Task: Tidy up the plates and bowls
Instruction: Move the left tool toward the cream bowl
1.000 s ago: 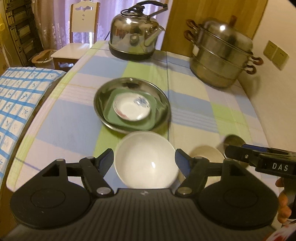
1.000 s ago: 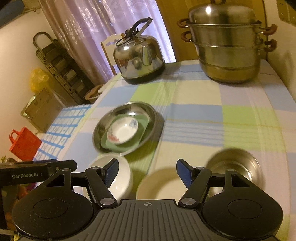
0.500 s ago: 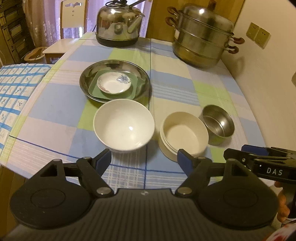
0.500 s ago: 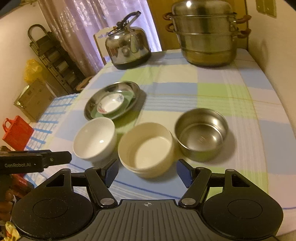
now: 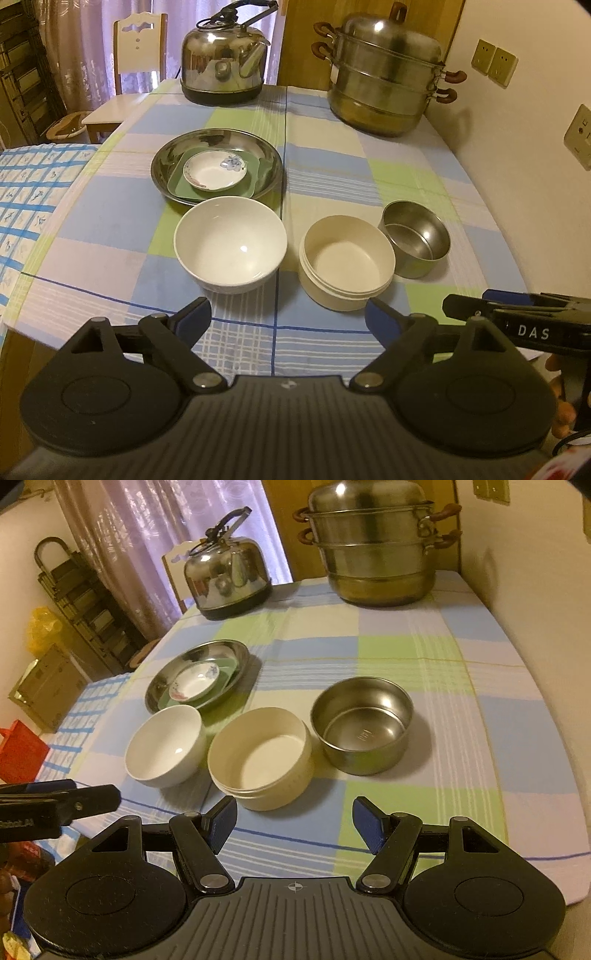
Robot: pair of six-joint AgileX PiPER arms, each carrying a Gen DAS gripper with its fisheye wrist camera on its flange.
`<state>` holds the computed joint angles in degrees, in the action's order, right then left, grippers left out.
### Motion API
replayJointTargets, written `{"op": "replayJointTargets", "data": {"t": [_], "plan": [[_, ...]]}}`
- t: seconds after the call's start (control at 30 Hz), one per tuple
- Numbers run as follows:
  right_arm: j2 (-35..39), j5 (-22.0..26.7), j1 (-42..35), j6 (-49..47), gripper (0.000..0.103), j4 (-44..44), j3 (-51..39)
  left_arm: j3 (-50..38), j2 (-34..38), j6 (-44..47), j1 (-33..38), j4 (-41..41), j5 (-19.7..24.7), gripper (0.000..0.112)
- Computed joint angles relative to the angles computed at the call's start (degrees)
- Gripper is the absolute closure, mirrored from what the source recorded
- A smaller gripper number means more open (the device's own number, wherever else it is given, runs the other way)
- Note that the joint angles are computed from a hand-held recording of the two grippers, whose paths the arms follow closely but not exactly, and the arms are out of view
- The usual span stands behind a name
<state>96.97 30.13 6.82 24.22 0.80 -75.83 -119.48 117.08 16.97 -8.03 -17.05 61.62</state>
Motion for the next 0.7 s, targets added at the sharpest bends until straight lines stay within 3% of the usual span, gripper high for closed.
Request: {"op": "replayJointTargets", "data": {"t": [0.4,0.7], "plan": [[-1.04,1.54,0.15,0.11,0.034,0.50,1.15,5.36,-2.78,-1.29,-0.88,1.00,-1.78,0.023],[-0.85,2.88,0.23,0.11,0.034,1.37,1.21,5.74,-2.01,-0.65,-1.35,0.74,-0.67,0.023]]}}
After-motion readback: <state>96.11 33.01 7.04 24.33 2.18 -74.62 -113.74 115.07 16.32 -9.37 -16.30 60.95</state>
